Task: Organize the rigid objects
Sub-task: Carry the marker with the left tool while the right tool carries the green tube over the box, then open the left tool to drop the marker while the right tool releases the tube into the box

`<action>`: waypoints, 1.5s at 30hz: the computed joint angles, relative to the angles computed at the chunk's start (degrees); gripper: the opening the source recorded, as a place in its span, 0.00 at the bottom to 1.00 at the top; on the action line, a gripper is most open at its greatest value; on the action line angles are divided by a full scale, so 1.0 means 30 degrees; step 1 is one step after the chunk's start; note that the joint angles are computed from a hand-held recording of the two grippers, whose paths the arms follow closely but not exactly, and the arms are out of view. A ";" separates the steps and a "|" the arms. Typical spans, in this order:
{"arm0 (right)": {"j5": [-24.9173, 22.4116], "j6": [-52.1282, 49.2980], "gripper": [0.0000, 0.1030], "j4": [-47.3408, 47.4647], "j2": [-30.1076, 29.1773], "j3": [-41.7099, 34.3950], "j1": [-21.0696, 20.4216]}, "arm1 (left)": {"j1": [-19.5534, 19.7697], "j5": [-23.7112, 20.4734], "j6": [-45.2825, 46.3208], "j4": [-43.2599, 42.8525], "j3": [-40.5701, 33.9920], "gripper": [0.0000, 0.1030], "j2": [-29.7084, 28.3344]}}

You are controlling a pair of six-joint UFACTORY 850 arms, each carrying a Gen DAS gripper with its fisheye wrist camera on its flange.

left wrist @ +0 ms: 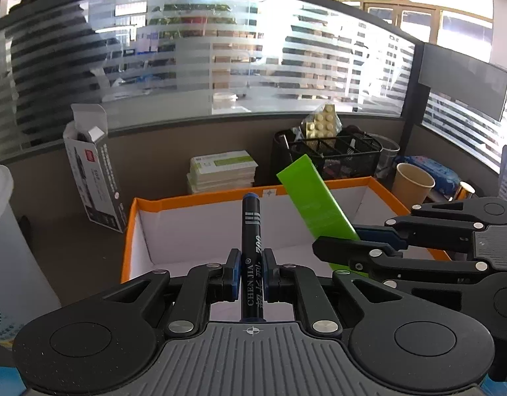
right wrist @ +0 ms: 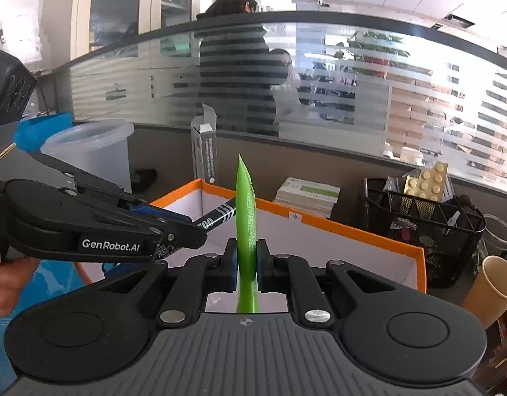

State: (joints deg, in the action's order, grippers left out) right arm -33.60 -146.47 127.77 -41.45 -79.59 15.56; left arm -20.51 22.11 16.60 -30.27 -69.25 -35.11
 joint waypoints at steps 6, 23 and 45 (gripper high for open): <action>0.1082 0.0978 0.10 -0.0598 -0.0613 -0.0821 0.0230 | 0.0043 -0.0444 -0.0152 0.0059 -0.0521 0.10 -0.0565; 0.3133 0.4283 0.10 -0.3261 -0.1427 -0.1842 0.0229 | -0.0016 -0.1955 0.0502 -0.0595 -0.1809 0.10 -0.1781; 0.5513 0.4864 0.11 -0.4941 -0.1265 -0.1930 0.0581 | -0.0175 -0.2626 0.1799 -0.1724 -0.2098 0.11 -0.2156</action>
